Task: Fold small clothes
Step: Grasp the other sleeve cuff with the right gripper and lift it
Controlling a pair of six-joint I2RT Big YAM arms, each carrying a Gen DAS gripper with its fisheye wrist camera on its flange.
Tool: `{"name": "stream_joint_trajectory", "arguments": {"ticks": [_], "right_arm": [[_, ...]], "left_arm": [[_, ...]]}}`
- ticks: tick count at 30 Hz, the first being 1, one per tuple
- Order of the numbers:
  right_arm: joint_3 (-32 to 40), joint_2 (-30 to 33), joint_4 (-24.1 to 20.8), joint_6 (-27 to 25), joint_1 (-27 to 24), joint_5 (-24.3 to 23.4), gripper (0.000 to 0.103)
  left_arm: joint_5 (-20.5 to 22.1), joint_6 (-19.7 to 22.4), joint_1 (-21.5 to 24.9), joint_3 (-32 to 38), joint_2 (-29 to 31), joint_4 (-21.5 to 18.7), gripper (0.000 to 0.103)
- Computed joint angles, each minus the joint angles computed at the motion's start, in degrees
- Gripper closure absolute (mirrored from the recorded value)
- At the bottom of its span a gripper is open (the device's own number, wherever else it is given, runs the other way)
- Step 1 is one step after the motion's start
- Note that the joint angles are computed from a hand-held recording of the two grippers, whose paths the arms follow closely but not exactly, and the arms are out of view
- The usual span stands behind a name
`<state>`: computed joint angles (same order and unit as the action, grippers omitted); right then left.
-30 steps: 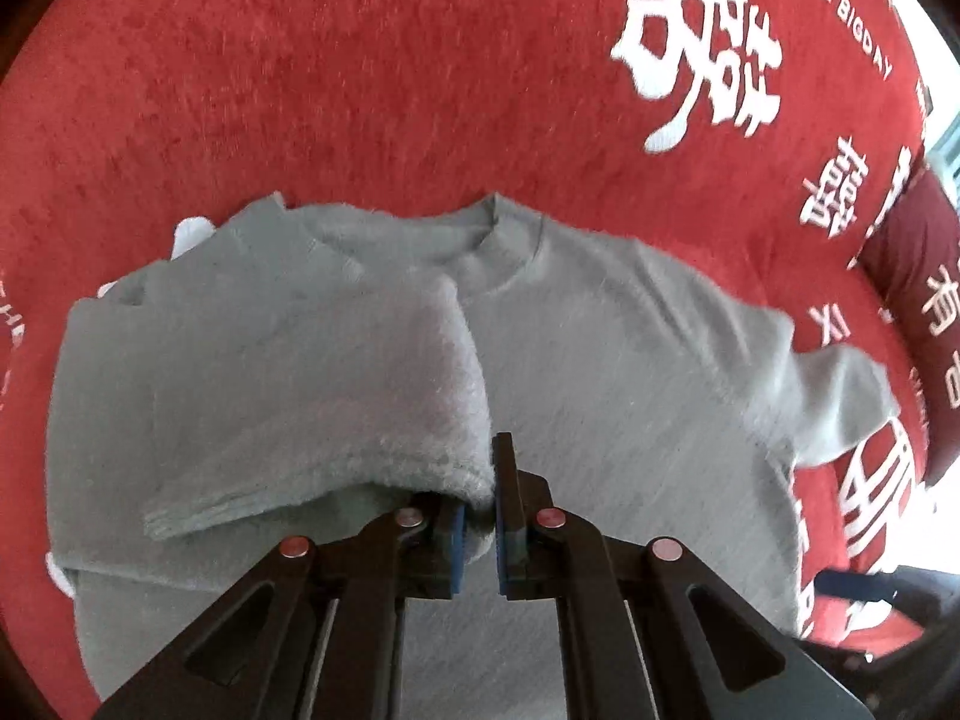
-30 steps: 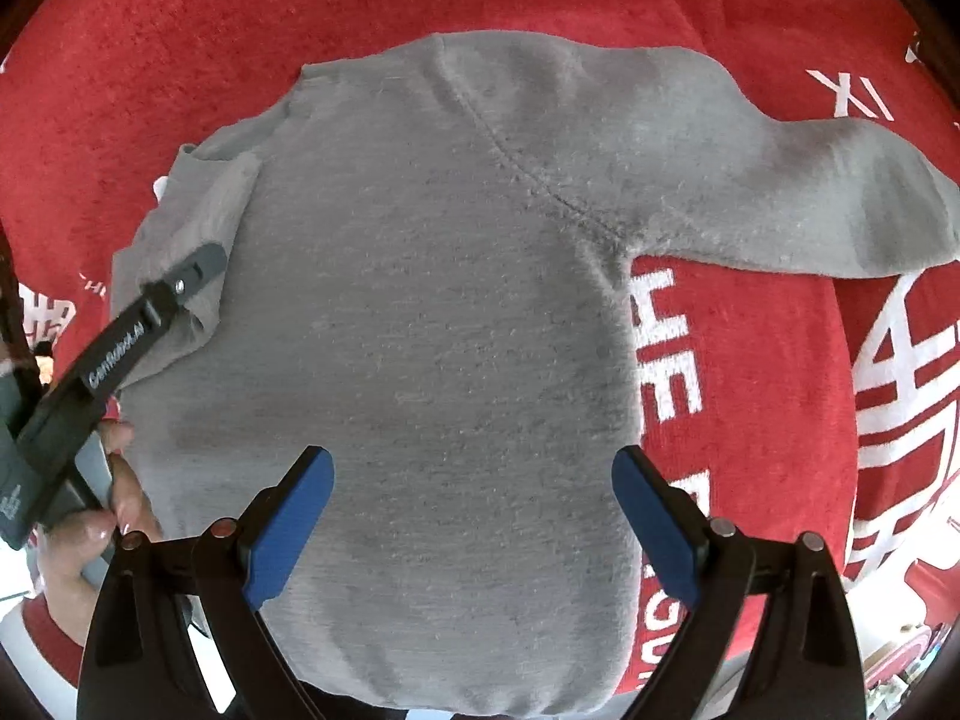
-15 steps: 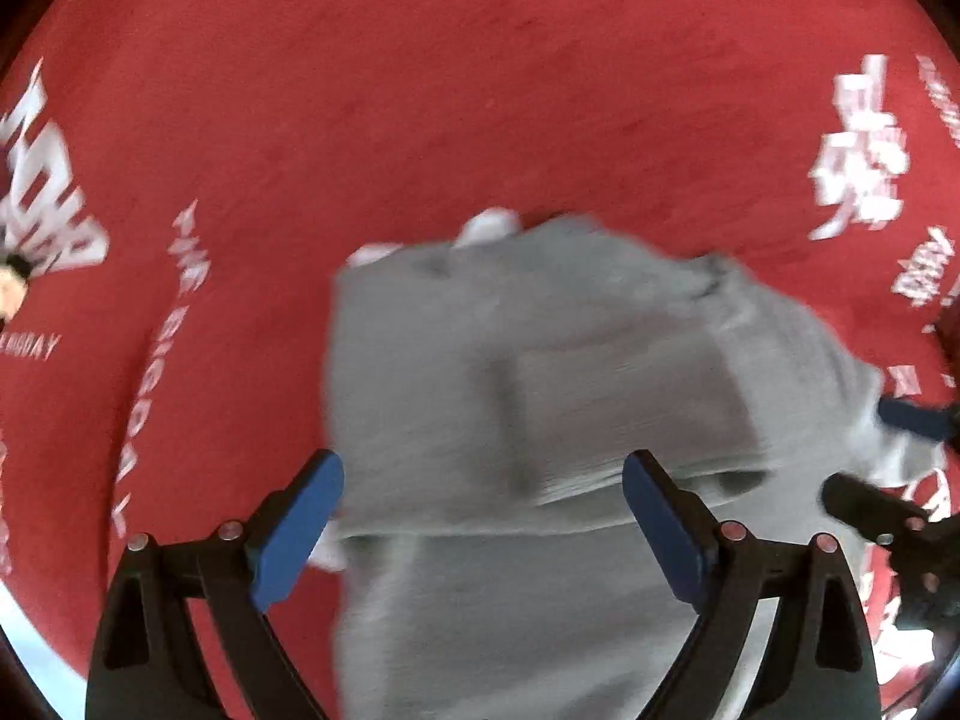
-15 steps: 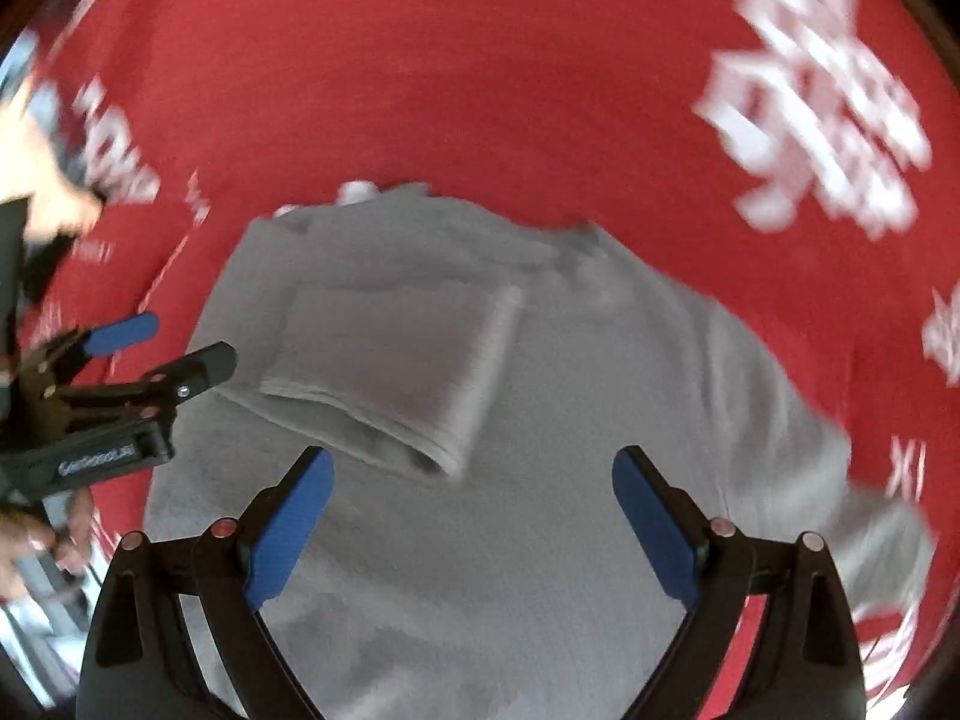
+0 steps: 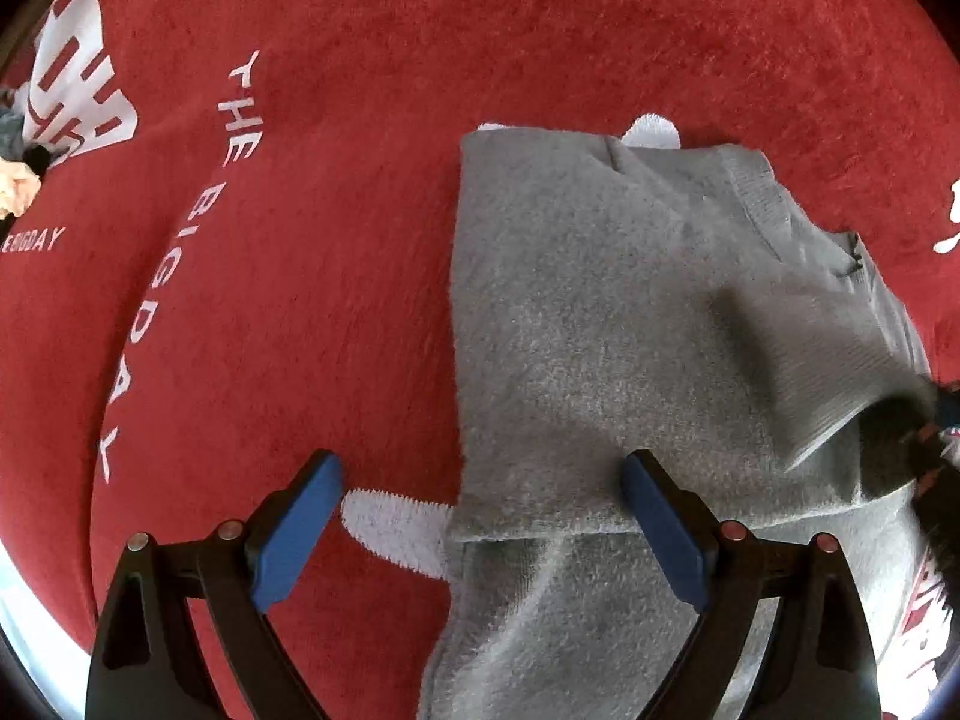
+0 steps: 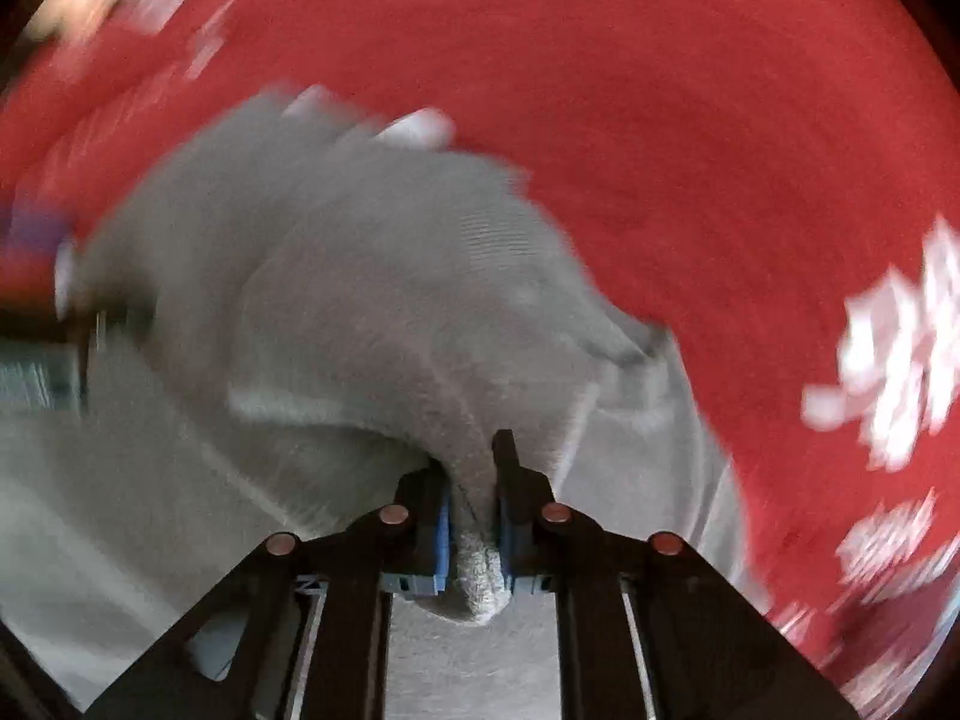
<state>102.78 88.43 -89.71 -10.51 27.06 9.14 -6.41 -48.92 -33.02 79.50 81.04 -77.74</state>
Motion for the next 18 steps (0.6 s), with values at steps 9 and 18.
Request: {"name": "stream_joint_trajectory", "arguments": {"ticks": [9,18], "right_arm": [[-9.3,-6.2,1.3,29.1,-22.0,-26.0,0.091],[-16.0,-10.0,3.3,35.6,-31.5,-37.5,0.076]], "left_arm": [[-0.8,-0.6,-0.7,-0.2,0.6,-0.1,0.006],[0.0,-2.2,-0.9,1.6,2.4,-1.7,0.000]]}}
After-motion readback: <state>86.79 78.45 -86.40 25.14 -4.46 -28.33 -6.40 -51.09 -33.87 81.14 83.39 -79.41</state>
